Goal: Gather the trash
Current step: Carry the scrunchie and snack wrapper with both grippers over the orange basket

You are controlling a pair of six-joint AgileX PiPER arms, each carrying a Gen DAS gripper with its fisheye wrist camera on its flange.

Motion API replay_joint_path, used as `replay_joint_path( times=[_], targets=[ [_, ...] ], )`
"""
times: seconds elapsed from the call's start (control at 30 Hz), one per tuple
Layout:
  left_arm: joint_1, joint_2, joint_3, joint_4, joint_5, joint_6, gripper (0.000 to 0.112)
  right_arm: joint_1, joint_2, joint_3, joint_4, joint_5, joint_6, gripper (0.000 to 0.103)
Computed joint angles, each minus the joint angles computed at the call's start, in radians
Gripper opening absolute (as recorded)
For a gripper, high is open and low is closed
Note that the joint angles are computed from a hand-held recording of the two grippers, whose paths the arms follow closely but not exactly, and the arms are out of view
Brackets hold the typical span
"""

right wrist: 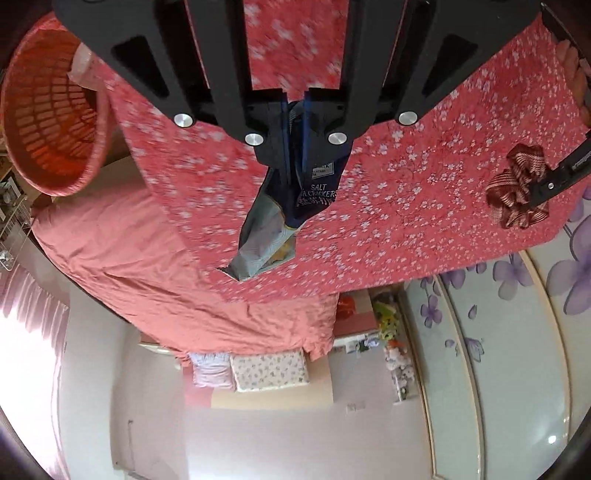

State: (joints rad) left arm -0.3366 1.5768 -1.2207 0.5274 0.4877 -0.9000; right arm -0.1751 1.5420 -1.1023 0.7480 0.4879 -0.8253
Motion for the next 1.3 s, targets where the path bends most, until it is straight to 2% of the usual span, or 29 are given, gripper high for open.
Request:
replay_joint_path(
  times=[0.23, 0.37, 0.6, 0.87, 0.9, 1.0, 1.3],
  targets=[
    [-0.158, 0.03, -0.1, 0.078, 0.073, -0.079, 0.015, -0.138, -0.095, 0.068, 0.144, 0.033, -0.183, 0.005],
    [-0.25, 0.068, -0.172, 0.103, 0.108, -0.104, 0.015, -0.265, -0.139, 0.107, 0.251, 0.085, -0.326, 0.005],
    [-0.359, 0.138, -0.286, 0.093, 0.134, -0.088, 0.015, -0.406, -0.157, 0.114, 0.336, 0.152, -0.419, 0.005],
    [-0.459, 0.246, -0.435, 0.043, 0.15, -0.042, 0.015, -0.498, -0.152, 0.131, 0.411, 0.139, -0.508, 0.005],
    [-0.467, 0.261, -0.455, 0.033, 0.152, -0.031, 0.015, -0.546, -0.144, 0.134, 0.434, 0.172, -0.548, 0.005],
    [-0.498, 0.315, -0.53, 0.001, 0.161, 0.0, 0.015, -0.604, -0.119, 0.124, 0.46, 0.198, -0.577, 0.005],
    [-0.556, 0.485, -0.77, -0.134, 0.195, 0.126, 0.015, -0.711, -0.042, 0.078, 0.495, 0.232, -0.602, 0.005]
  ],
)
